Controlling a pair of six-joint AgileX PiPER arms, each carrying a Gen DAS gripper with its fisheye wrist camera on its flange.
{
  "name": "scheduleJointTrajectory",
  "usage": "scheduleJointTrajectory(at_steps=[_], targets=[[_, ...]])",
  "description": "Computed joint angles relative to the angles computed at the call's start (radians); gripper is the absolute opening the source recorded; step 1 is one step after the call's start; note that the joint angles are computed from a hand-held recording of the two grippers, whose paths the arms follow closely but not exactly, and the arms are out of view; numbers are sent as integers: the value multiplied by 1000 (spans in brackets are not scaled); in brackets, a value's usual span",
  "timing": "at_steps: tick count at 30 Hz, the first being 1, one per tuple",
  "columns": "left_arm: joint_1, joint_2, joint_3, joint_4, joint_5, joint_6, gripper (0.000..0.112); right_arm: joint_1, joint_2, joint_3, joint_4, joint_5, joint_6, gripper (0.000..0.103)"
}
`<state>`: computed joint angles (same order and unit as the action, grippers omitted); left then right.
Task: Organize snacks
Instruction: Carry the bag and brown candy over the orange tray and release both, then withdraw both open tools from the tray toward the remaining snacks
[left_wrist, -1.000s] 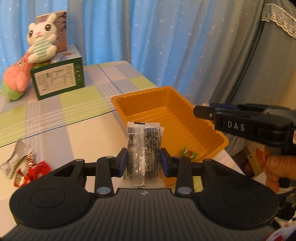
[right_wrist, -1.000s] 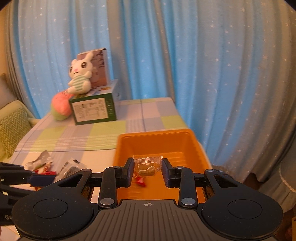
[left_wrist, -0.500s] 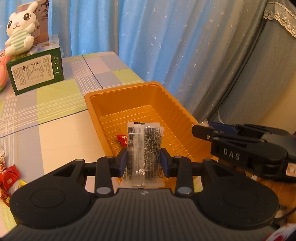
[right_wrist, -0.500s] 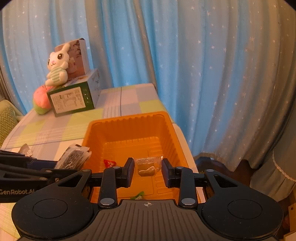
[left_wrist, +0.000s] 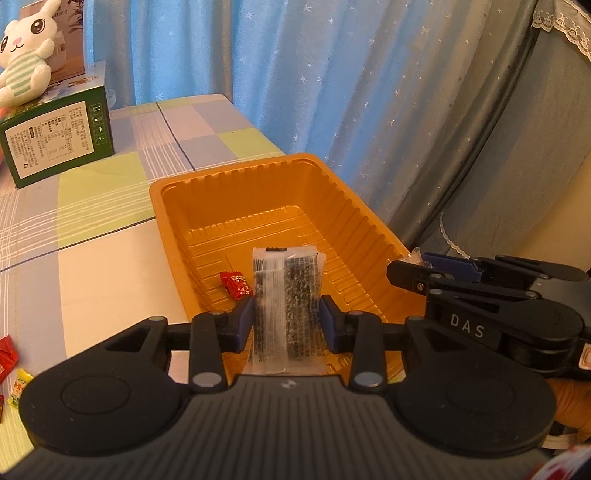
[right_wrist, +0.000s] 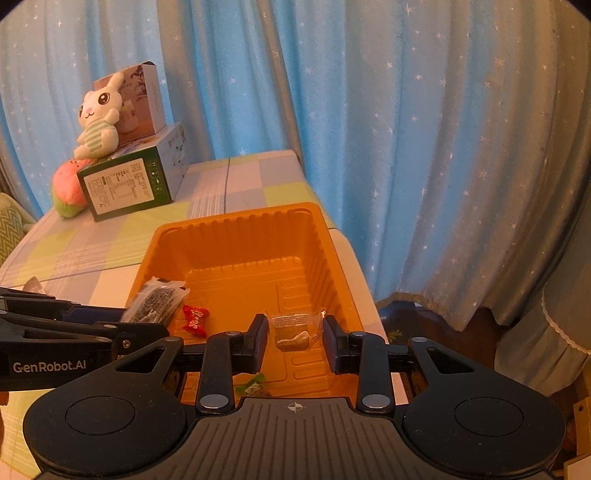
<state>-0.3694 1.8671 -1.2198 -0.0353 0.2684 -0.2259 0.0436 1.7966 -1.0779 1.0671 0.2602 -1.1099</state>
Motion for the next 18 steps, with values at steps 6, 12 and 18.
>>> scheduleJointTrajectory(at_steps=[6, 12, 18], targets=[[-1, -21, 26, 95, -16, -94, 34, -7, -2, 3, 7, 6, -7, 33], [12, -61, 68, 151, -19, -143, 34, -10, -13, 11, 28, 15, -24, 33], [30, -89, 113, 147, -31, -145, 34, 1, -18, 10, 27, 24, -10, 33]])
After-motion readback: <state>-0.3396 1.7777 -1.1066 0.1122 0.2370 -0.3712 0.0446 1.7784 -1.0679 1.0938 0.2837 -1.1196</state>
